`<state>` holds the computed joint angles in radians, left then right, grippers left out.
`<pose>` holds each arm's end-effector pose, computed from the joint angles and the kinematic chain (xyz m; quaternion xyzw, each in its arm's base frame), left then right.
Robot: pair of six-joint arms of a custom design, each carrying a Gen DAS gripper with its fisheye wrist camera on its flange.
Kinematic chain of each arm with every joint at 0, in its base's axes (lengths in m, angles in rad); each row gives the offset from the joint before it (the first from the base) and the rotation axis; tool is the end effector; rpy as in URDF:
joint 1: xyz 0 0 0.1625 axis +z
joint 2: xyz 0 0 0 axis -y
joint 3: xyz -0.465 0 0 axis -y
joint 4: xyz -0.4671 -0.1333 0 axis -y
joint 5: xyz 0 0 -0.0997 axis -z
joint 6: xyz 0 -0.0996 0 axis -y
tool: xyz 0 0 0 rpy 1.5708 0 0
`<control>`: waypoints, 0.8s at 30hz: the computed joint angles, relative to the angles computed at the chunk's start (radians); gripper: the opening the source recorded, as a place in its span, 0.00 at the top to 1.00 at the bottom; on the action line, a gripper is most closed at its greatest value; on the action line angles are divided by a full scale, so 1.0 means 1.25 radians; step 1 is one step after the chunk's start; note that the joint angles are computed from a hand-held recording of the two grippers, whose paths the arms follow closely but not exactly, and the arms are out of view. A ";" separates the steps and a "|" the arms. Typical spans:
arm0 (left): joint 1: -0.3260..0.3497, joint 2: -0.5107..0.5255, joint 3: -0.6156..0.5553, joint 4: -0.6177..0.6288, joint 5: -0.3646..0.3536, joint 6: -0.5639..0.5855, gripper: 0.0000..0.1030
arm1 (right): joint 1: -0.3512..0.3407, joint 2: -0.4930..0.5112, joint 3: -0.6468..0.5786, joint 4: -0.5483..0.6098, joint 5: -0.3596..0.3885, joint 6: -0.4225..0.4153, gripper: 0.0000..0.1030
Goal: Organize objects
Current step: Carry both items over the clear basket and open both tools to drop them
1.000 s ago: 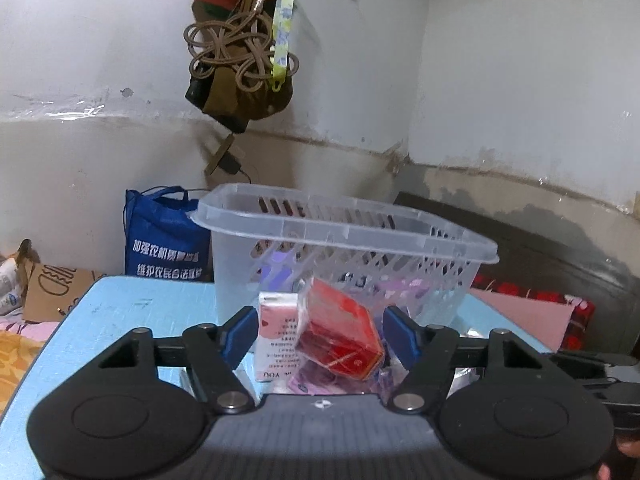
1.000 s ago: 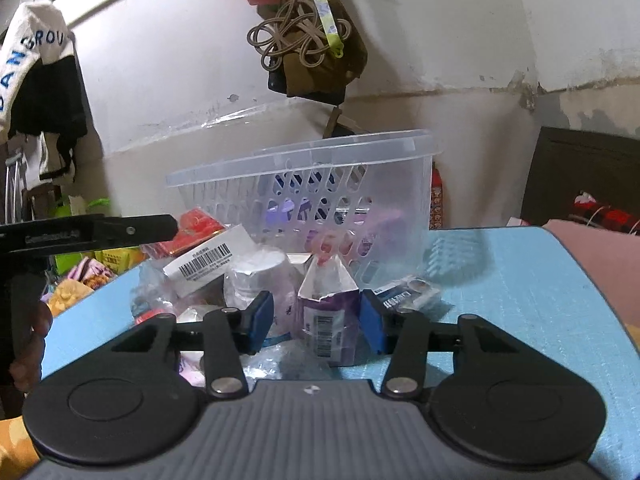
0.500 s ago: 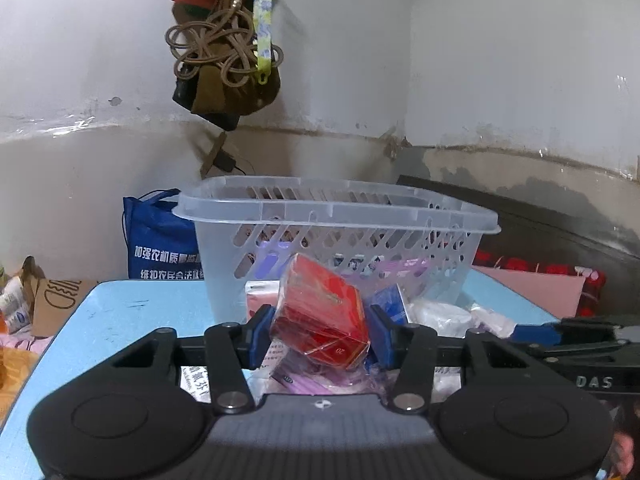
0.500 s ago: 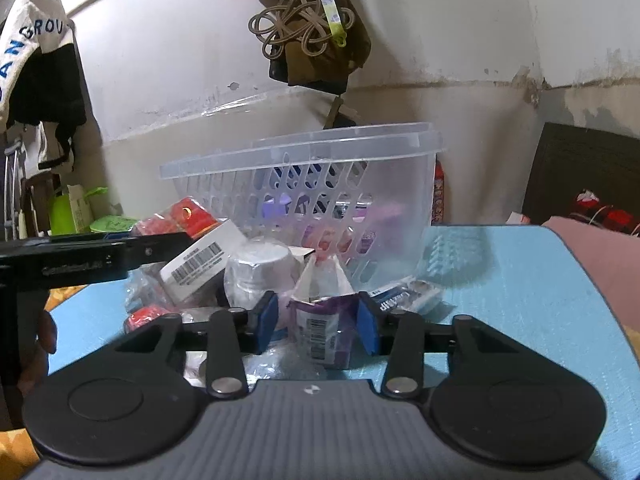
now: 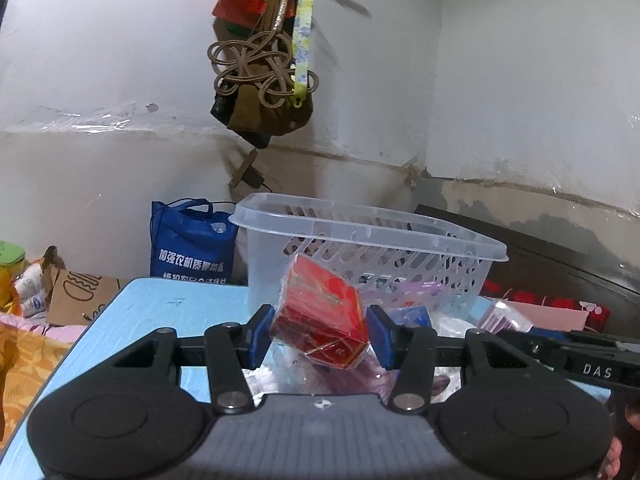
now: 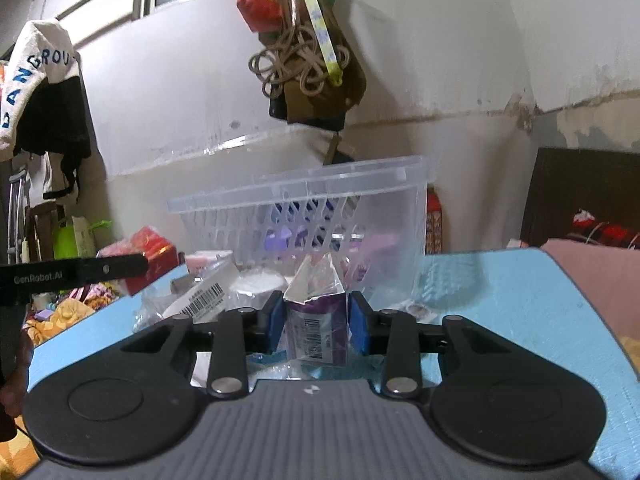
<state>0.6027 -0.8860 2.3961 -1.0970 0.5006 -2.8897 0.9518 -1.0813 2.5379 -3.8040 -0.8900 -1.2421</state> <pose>-0.1436 -0.3667 -0.0541 0.1839 0.7500 -0.5904 0.2348 -0.0708 -0.4372 0.1235 0.3878 -0.7917 0.4610 0.1016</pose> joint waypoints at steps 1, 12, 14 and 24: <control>-0.005 0.000 0.007 -0.010 -0.004 0.001 0.48 | -0.003 0.002 0.002 -0.011 0.007 0.003 0.63; -0.062 -0.002 0.075 -0.124 -0.062 0.033 0.48 | -0.038 -0.074 0.069 -0.026 0.099 -0.017 0.63; -0.070 -0.002 0.079 -0.118 -0.070 0.024 0.48 | -0.042 -0.081 0.073 -0.019 0.101 -0.025 0.63; -0.115 -0.008 0.104 -0.162 -0.086 0.054 0.48 | -0.053 -0.083 0.070 -0.030 0.110 -0.009 0.63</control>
<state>0.4587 -0.8958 2.5256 -1.3000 0.3937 -2.8218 0.8852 -1.1850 2.6253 -3.8417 -0.7522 -1.2539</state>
